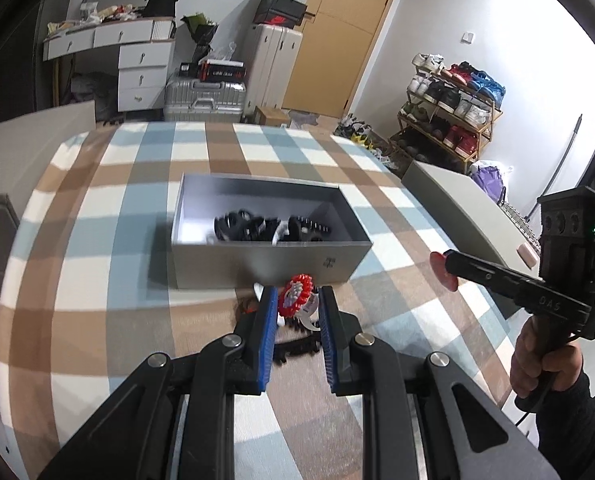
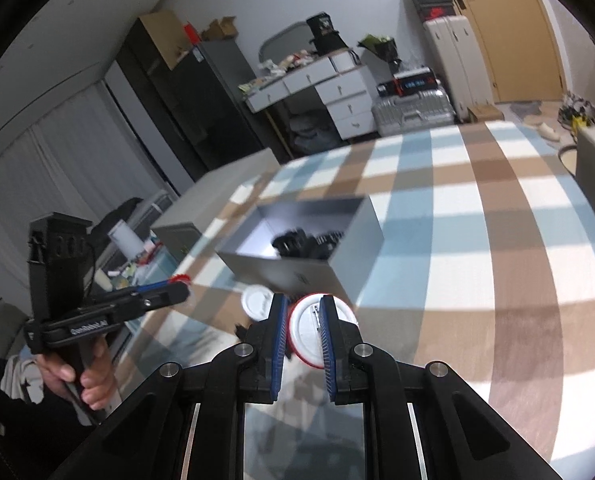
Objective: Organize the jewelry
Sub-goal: 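Carry the scrunchie and the badge over the silver box and lower them inside, then open both grippers to release the scrunchie and badge into the box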
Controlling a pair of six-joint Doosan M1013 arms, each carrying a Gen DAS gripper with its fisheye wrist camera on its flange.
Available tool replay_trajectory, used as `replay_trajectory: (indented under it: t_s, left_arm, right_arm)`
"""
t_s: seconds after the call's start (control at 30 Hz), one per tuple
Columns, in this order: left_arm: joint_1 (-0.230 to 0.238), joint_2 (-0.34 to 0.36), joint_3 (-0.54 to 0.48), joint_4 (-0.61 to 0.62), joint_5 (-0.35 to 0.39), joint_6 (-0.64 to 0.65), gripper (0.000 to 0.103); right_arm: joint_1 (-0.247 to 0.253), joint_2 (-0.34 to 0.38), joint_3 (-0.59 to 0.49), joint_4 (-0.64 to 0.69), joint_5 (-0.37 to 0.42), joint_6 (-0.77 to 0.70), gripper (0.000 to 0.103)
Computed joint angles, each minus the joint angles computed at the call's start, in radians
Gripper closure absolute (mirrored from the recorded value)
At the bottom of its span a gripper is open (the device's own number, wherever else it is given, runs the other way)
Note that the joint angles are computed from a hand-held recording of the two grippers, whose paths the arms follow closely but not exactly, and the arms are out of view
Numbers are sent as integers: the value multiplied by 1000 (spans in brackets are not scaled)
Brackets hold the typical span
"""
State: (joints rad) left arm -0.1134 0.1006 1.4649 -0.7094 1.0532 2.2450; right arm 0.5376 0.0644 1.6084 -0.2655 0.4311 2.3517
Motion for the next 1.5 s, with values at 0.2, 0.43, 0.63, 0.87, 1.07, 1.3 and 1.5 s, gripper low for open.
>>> replay_trajectory:
  t_s: [0.2,0.43,0.63,0.87,1.07,1.3,1.5]
  left_arm:
    - [0,21,-37,-7,-12,-2,88]
    - [-10,54,-79,11,-21,-19,88]
    - [-25,94,-121,39,-20,-53,88]
    - [-32,139,-152,37,5,-92,88]
    - [-33,158,-164,42,33,-98,88]
    - [-38,170,-177,50,60,-102,88]
    - [-41,184,-197,52,86,-89,88]
  right_arm:
    - [-12,23,-53,116,-31,-163,88]
    - [-46,83,-136,376,-43,-456,88]
    - [-75,138,-195,518,-21,-587,88]
    - [-100,192,-230,604,7,-644,88]
    - [-108,219,-246,586,35,-620,88]
    - [-102,235,-261,490,56,-543,87]
    - [-99,236,-259,429,47,-479,85]
